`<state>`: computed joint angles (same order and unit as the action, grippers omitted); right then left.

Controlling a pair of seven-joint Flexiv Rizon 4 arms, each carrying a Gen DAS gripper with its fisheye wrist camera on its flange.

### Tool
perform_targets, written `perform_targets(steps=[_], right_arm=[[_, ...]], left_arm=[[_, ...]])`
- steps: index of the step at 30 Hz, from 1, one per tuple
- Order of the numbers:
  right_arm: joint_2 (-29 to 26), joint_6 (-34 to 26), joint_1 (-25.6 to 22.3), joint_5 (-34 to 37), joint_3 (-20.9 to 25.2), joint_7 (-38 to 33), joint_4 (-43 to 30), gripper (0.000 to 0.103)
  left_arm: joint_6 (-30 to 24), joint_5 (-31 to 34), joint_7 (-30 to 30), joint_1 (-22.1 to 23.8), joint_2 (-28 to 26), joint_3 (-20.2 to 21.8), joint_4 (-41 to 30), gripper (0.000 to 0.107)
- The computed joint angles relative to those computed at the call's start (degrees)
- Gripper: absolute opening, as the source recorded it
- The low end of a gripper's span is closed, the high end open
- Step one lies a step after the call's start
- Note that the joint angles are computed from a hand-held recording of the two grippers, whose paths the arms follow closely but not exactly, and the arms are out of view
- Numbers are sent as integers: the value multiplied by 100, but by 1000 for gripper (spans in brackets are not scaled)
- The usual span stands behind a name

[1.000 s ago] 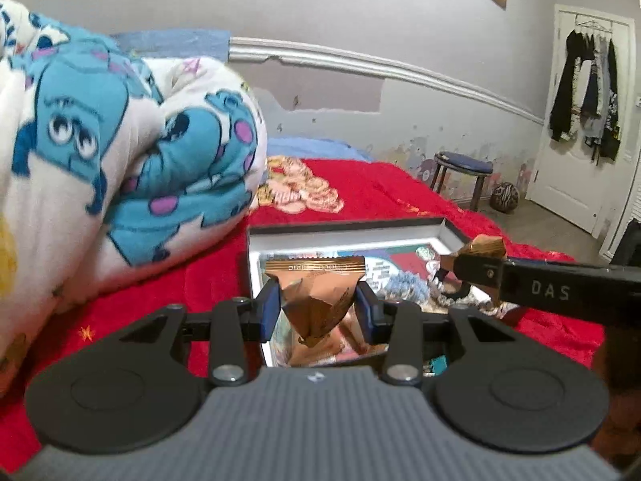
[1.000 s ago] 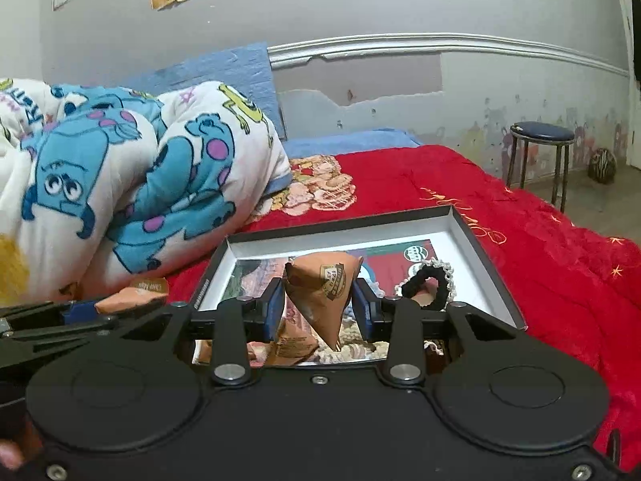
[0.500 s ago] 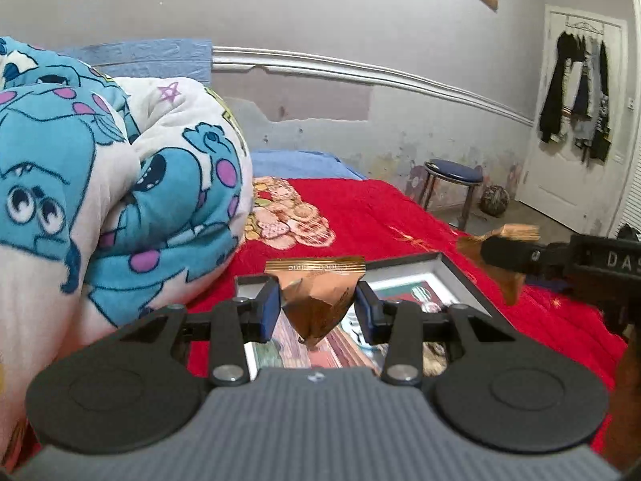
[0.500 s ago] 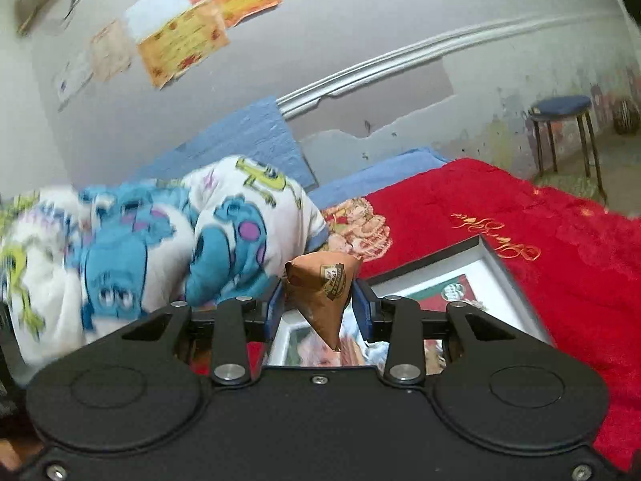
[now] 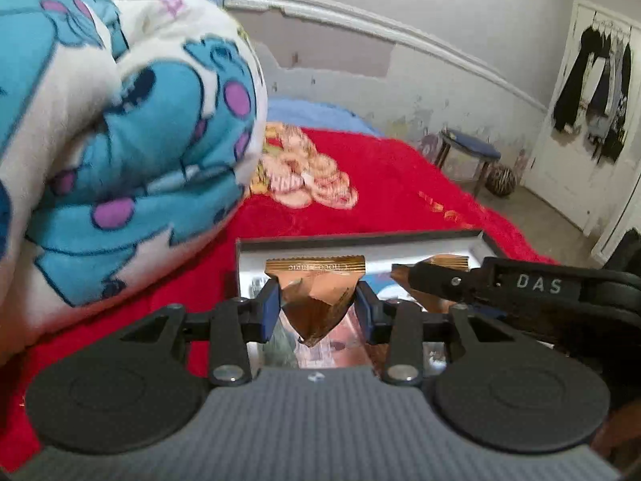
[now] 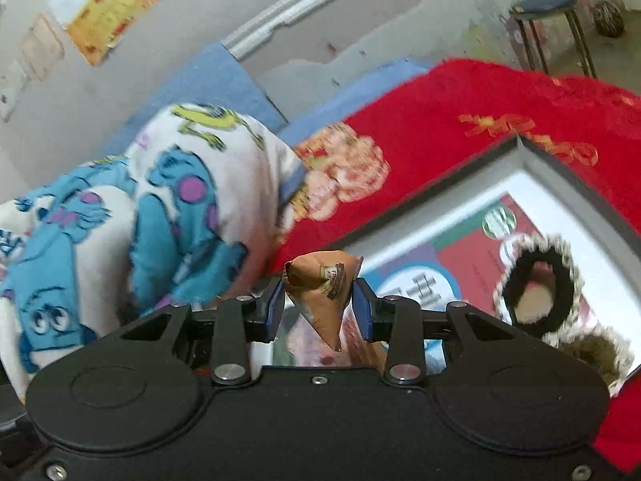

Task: Organize objects
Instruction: 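Lower both packets into the box and open both tools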

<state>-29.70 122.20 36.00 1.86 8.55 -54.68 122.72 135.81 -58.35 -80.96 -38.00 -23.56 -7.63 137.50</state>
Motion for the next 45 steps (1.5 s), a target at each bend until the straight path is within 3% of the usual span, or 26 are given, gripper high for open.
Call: perform_targets(steps=[4, 11, 13, 15, 21, 25, 29, 37, 45], right_arm=[[-186, -76, 45, 34, -15, 76, -105, 36], [-305, 123, -26, 102, 3, 246, -122, 36], [-381, 204, -297, -143, 236, 414, -133, 36], [-443, 250, -549, -452, 438, 618, -125, 36], [-357, -205, -208, -398, 187, 675, -155, 37], [-189, -675, 443, -30, -353, 474, -174, 38], [-136, -838, 631, 105, -475, 410, -183, 38], [186, -1388, 1451, 312, -1284, 144, -64, 38], [231, -1476, 1506, 164, -1353, 83, -21, 31]], left_arm=[[-110, 82, -71, 11, -124, 1, -43, 44], [-65, -903, 839, -358, -347, -70, -315, 44], [57, -1231, 1123, -420, -400, -141, -398, 44], [59, -1159, 1058, -332, -373, -214, -350, 44], [116, -1327, 1188, -337, -435, -314, -438, 45], [146, -1458, 1203, -352, -475, -397, -482, 45], [148, -1617, 1330, -352, -504, -463, -535, 45], [155, -1681, 1387, -355, -504, -497, -552, 46], [103, -1730, 1464, -330, -505, -515, -555, 47]])
